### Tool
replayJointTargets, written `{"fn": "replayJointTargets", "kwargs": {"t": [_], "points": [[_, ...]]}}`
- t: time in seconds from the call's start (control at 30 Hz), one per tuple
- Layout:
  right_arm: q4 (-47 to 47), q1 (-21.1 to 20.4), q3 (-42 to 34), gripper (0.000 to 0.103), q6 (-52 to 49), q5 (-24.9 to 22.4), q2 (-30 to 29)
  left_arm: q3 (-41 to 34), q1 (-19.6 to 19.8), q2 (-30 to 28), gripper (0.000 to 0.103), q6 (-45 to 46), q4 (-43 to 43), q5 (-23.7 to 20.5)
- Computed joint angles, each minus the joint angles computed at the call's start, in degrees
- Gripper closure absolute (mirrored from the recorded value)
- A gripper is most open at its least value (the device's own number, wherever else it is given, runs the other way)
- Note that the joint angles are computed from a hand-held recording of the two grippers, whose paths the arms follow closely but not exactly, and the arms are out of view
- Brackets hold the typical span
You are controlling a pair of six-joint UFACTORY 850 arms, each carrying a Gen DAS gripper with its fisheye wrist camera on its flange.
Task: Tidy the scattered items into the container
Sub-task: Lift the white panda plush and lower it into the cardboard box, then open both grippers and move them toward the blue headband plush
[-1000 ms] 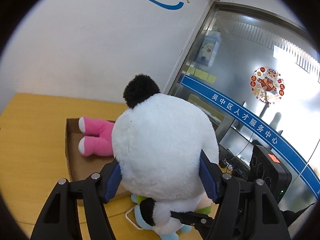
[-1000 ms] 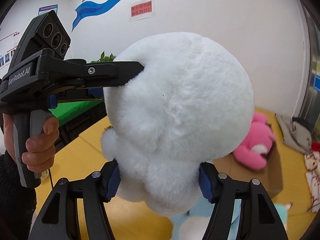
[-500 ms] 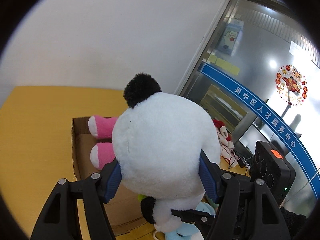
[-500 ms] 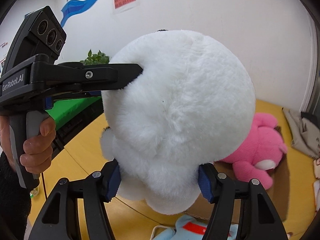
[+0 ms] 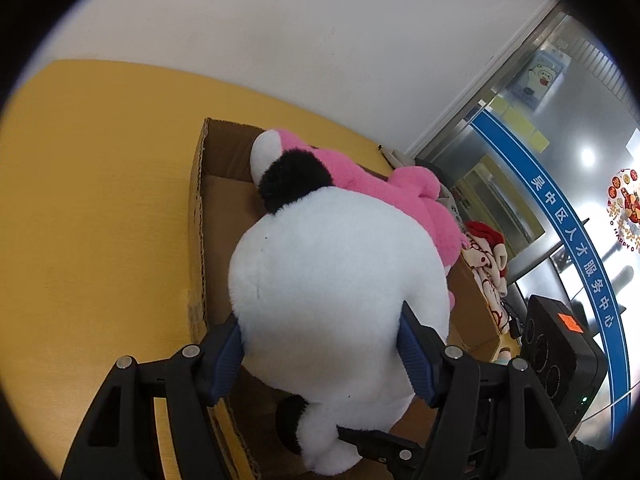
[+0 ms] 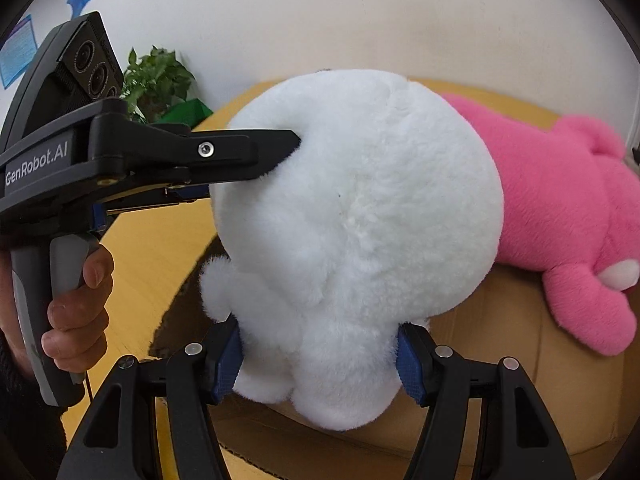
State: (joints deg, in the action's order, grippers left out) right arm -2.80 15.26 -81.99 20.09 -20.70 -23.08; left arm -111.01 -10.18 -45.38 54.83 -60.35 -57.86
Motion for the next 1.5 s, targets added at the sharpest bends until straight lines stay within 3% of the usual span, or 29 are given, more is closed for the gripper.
{"fn": "replayJointTargets", "kwargs": {"t": [0.13,0.27,0.37,0.43,0.5,0.63,0.7,0.8,1.07,1.33,1.5], "points": [[-0.49,0.87,-0.98,0.033,1.73,-2.87,-1.41,3.11,0.26,1.18,0.034,2.35,0.42,1.25],[-3.42,2.14,-0.60,0.032,4.17,-4.08,-1.27,6.04,-0.64,3.99,0.030,1.21,4.46,5.27],[0.64,0.81,1.04,0.021,1.06,-2.49,-0.14,9.71,-0.16,7.43,0.027,0.86,3.79,7.97],[0.14,0.65,4.37,0.016,1.26,-0.32,3.32,14.20,0.08,11.65,0.029,2.18,2.87,12.54],[-5.53,1.18,8.21,0.000,6.39,1.36,7.60,18.87,0.72,15.99,0.029,5.45,-0.34,15.25],[-16.04,2.70,15.62,0.000,17.91,2.91,16.82,31.36,0.38,28.35,0.024,12.03,-6.04,23.90],[-25.27,4.08,19.35,0.000,27.94,2.16,21.50,37.50,-1.22,34.59,0.023,13.93,-6.46,29.91],[-35.76,5.45,24.49,0.000,37.47,-0.37,27.72,44.92,-3.70,42.00,0.023,16.54,-8.56,34.59],[-46.36,9.54,33.05,0.000,46.86,-9.80,40.80,57.08,-10.35,53.76,0.023,16.12,-15.17,38.26],[-46.71,9.07,37.76,0.000,48.12,-13.90,47.64,60.16,-16.17,57.15,0.023,12.13,-11.71,40.68],[-47.40,8.58,38.77,0.000,48.83,-13.48,48.79,60.13,-17.49,57.19,0.023,9.25,-8.46,41.00]]}}
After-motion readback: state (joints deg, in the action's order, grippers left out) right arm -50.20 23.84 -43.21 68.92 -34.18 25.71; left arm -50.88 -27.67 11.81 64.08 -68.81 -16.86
